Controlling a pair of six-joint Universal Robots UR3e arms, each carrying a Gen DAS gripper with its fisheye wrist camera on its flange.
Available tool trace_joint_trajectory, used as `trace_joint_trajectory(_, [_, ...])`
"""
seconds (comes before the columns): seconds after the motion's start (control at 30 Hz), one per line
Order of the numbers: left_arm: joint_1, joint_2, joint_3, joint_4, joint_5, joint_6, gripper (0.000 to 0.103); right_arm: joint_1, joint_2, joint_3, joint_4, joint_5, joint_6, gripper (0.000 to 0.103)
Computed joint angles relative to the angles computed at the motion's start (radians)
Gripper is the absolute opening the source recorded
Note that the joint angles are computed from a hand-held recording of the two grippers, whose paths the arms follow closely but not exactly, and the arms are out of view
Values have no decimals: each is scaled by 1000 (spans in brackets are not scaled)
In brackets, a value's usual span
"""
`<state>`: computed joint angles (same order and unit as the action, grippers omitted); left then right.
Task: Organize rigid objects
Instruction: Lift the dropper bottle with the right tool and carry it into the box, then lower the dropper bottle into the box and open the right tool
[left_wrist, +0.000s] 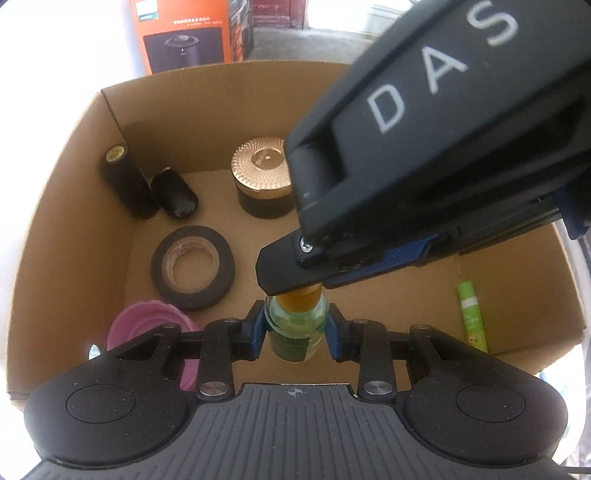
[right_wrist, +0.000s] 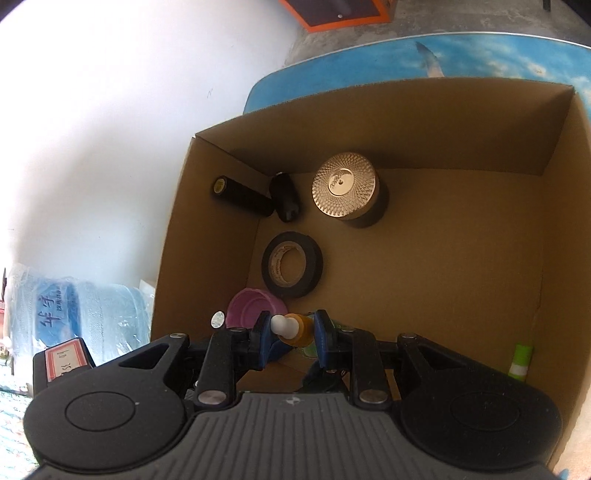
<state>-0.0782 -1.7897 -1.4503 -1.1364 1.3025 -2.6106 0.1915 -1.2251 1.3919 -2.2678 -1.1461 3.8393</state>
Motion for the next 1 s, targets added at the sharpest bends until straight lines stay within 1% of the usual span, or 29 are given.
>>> trace_joint_trajectory(0.1, [8, 11, -26, 19, -9, 0, 32, 3, 10, -16, 10, -6, -9, 27])
trace_joint_trajectory(0.2, [10, 5, 3, -5, -14, 3, 33, 5, 14, -18, 14, -8, 5, 28])
trace_joint_trajectory(0.3, [28, -6, 31, -41, -38, -6, 34, -2, 2, 10, -8, -1, 37, 28])
trace_joint_trajectory(0.4, [39, 10, 4, -13, -49, 16, 34, -9, -15, 38, -29, 11, 64, 28])
trace_joint_trajectory(0.47, [55, 29, -25, 9, -72, 35, 35, -10, -28, 68, -55, 21, 80, 28])
trace_joint_trajectory(0.53, [66, 45, -45, 20, -87, 50, 35, -2, -30, 77, -65, 12, 83, 28])
trace_joint_trajectory(0.67, [75, 70, -71, 24, -83, 73, 35, 15, -41, 94, -84, -10, 112, 28])
trace_joint_trajectory(0.73, [80, 89, -90, 36, -87, 82, 40, 23, -49, 95, -89, -26, 127, 29])
trace_joint_trajectory(0.8, [88, 107, -98, 41, -89, 83, 53, 29, -62, 98, -95, -43, 145, 29])
trace_joint_trajectory(0.83, [82, 114, -109, 57, -85, 74, 57, 33, -68, 96, -94, -60, 152, 29])
trace_joint_trajectory(0.9, [81, 123, -117, 69, -77, 69, 69, 46, -84, 85, -84, -102, 163, 32])
trace_joint_trajectory(0.93, [80, 128, -120, 74, -68, 70, 70, 52, -91, 79, -78, -126, 171, 38])
trace_joint_trajectory(1.0, [83, 131, -105, 56, -64, 78, 70, 62, -95, 56, -50, -168, 192, 45])
